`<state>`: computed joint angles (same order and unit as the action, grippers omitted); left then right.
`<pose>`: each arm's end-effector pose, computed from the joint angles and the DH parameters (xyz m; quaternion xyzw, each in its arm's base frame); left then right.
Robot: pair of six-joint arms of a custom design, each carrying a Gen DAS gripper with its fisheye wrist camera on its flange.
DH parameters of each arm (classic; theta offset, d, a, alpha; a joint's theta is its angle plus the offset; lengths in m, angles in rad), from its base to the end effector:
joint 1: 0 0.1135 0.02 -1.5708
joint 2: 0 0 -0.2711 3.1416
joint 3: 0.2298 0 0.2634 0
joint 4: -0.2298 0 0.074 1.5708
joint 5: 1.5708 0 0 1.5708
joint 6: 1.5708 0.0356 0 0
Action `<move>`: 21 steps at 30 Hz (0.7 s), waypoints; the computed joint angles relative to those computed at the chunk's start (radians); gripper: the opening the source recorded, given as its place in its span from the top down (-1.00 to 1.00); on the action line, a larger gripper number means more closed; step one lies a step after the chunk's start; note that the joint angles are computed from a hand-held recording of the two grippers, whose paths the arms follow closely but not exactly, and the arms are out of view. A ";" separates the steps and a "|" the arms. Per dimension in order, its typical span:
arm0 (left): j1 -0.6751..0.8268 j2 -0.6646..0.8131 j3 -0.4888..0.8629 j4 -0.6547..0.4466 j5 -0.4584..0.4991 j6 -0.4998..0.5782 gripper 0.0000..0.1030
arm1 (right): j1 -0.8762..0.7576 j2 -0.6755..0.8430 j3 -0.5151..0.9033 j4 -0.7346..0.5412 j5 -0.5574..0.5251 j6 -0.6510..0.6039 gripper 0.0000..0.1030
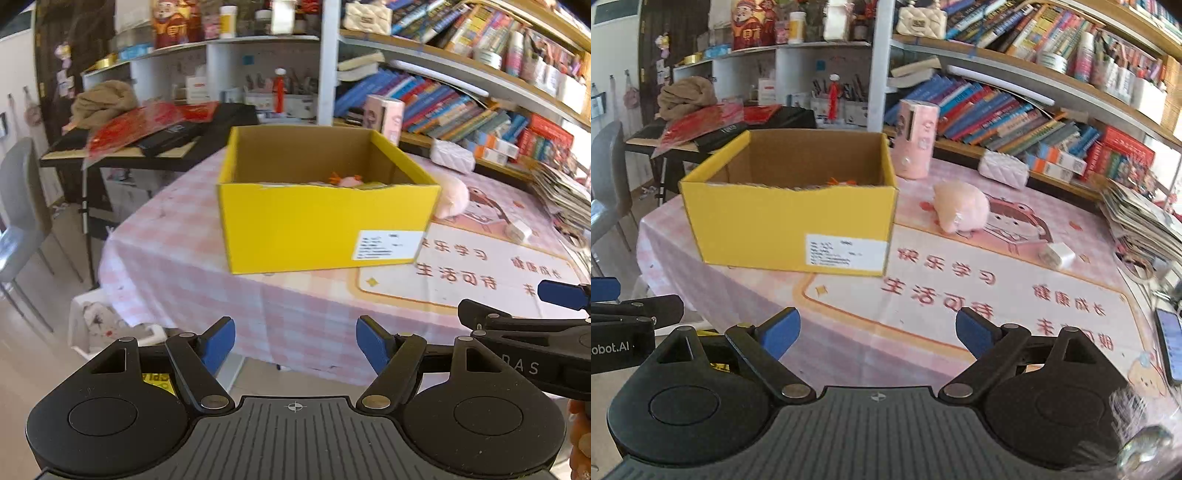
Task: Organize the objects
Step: 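Move left tool toward pink pig plush while right tool approaches white charger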
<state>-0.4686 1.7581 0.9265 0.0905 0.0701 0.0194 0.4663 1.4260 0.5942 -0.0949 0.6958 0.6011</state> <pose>0.3276 -0.1686 0.1568 0.2347 0.8841 -0.1210 0.3855 0.2414 0.0960 0.1516 0.1677 0.8825 -0.1271 0.4207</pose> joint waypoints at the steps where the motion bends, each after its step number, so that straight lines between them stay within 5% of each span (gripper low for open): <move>1: -0.007 0.004 0.004 -0.001 0.001 0.001 -0.44 | -0.003 -0.007 -0.007 -0.010 0.002 0.012 -0.77; 12: -0.102 0.085 0.098 -0.033 0.037 0.027 -0.44 | -0.086 -0.098 -0.082 -0.097 0.016 0.089 -0.78; 21: -0.206 0.196 0.249 -0.078 0.031 0.018 -0.44 | -0.268 -0.193 -0.157 -0.075 -0.039 0.001 -0.79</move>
<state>-0.6746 1.9538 1.1753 0.0123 0.1012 0.0373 0.1978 1.2334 0.4367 -0.1695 0.6563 0.6017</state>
